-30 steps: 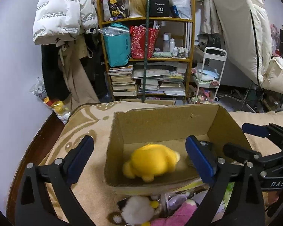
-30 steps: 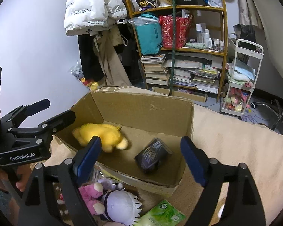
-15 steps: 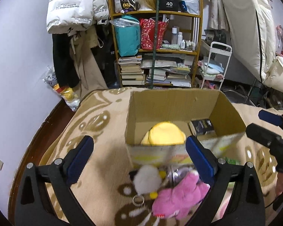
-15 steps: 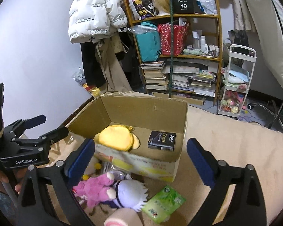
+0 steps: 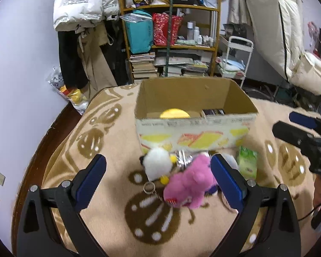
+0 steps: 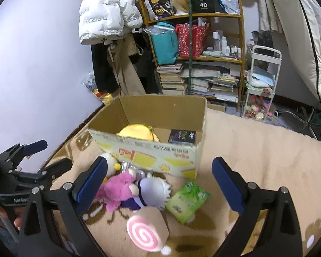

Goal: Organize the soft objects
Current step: 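Move both tools back down toward the remaining toys beside the box, then grasp the pink swirl squishy with the right tool while the left tool grasps the pink bear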

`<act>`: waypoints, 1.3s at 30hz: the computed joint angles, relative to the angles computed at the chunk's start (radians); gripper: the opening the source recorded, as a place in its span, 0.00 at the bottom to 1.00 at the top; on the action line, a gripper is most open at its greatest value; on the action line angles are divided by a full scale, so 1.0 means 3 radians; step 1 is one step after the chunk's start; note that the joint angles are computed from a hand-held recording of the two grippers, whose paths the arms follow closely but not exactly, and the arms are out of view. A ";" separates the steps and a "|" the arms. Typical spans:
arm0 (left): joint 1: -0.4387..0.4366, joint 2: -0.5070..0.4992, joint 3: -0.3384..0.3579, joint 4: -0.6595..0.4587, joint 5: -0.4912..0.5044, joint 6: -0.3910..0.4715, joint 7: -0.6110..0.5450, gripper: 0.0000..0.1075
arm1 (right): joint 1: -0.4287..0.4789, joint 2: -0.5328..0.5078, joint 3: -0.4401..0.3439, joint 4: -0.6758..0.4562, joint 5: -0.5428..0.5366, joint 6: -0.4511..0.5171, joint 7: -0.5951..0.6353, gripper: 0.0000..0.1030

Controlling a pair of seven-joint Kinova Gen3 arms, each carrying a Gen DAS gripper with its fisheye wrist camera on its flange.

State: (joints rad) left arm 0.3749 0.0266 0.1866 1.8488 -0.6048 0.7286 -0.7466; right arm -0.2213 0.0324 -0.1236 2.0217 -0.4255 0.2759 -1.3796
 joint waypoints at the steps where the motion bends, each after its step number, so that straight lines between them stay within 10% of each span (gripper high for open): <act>1: 0.0026 -0.0001 0.0021 0.0011 -0.0048 0.0039 0.0030 0.90 | -0.0010 -0.0011 0.0008 0.0003 0.0064 0.0027 -0.0086 0.99; 39: -0.0001 0.0732 -0.0197 -0.0354 0.1185 0.0143 -0.1326 0.90 | 0.0085 0.0633 -0.0096 -0.0377 0.0008 0.0945 -0.0250 0.98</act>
